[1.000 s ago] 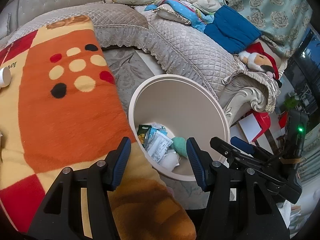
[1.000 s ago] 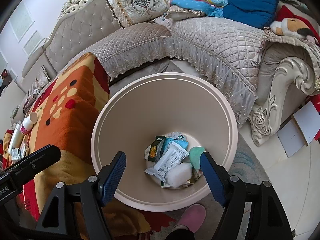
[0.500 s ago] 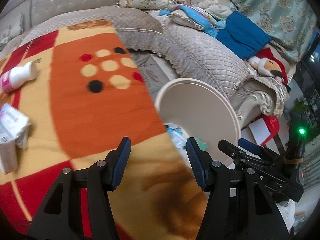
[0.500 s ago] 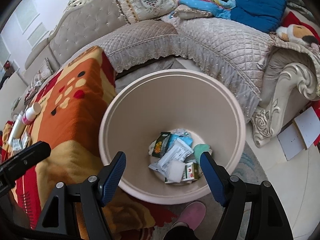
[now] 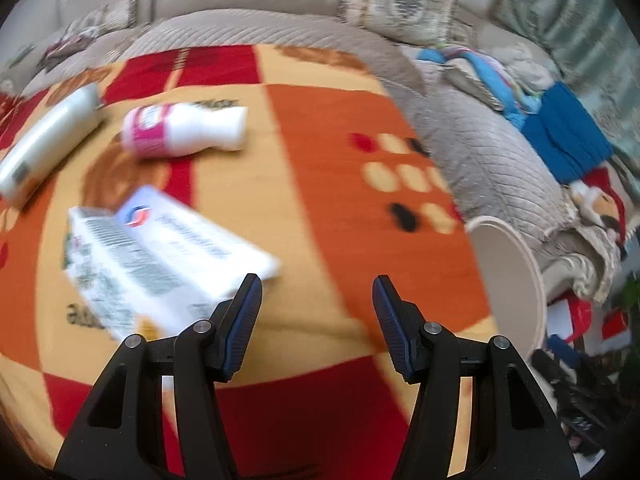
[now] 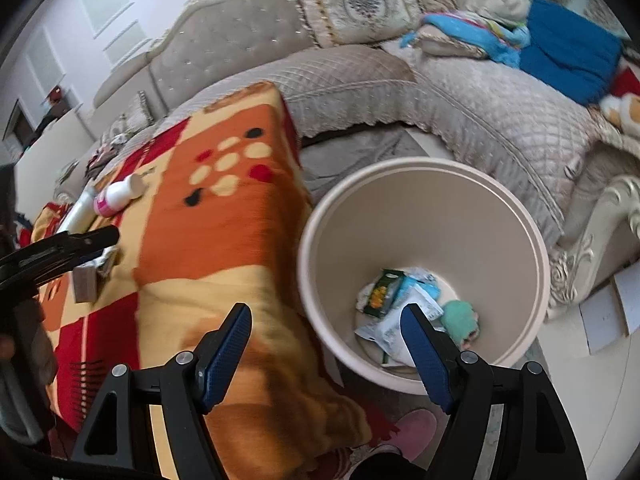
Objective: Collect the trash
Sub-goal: 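Move both open tools back over the blanket, then grasp the green-white milk carton with the left tool while the right tool grasps the white medicine box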
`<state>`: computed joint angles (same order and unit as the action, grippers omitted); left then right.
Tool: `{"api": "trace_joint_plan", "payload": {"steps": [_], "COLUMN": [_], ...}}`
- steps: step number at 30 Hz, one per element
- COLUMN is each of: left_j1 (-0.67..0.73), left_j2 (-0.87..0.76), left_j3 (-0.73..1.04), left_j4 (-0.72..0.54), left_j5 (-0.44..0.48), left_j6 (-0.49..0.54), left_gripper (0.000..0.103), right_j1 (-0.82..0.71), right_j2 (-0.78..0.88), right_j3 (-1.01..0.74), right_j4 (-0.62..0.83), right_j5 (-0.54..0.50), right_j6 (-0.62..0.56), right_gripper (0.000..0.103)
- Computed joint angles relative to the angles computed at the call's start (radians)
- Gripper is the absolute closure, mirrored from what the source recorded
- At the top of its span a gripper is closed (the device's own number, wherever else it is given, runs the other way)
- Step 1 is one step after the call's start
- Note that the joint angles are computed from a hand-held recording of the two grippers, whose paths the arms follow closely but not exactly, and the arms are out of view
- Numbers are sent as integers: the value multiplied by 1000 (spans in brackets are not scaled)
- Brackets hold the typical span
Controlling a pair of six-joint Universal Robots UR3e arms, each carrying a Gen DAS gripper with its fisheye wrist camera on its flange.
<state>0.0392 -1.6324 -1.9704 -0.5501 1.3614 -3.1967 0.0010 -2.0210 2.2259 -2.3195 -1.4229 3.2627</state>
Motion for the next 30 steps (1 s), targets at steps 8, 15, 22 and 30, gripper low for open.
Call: {"api": "trace_joint_plan", "payload": {"steps": [8,15,22,30], "left_j1": [345,856,1102,996], "left_j2": [379,747,818,683], "left_j3": [-271,-361,-277,-264], "left_j4": [-172,-634,-990,-861], "left_j5": [-96,-279,-406,-448], "left_j6": [269,656,867,685], "left_gripper": [47,47,46,37], "right_j1": [154,315,447,558], "right_j2": [146,382,671,1070], "right_j3": [-110,-262,-550,-1128], "right_j4": [-61,-126,-110,94], "right_j5": [-25,-3,72,35], "right_j6": [68,117,77,-50], "right_gripper": [27,26,26,26]}}
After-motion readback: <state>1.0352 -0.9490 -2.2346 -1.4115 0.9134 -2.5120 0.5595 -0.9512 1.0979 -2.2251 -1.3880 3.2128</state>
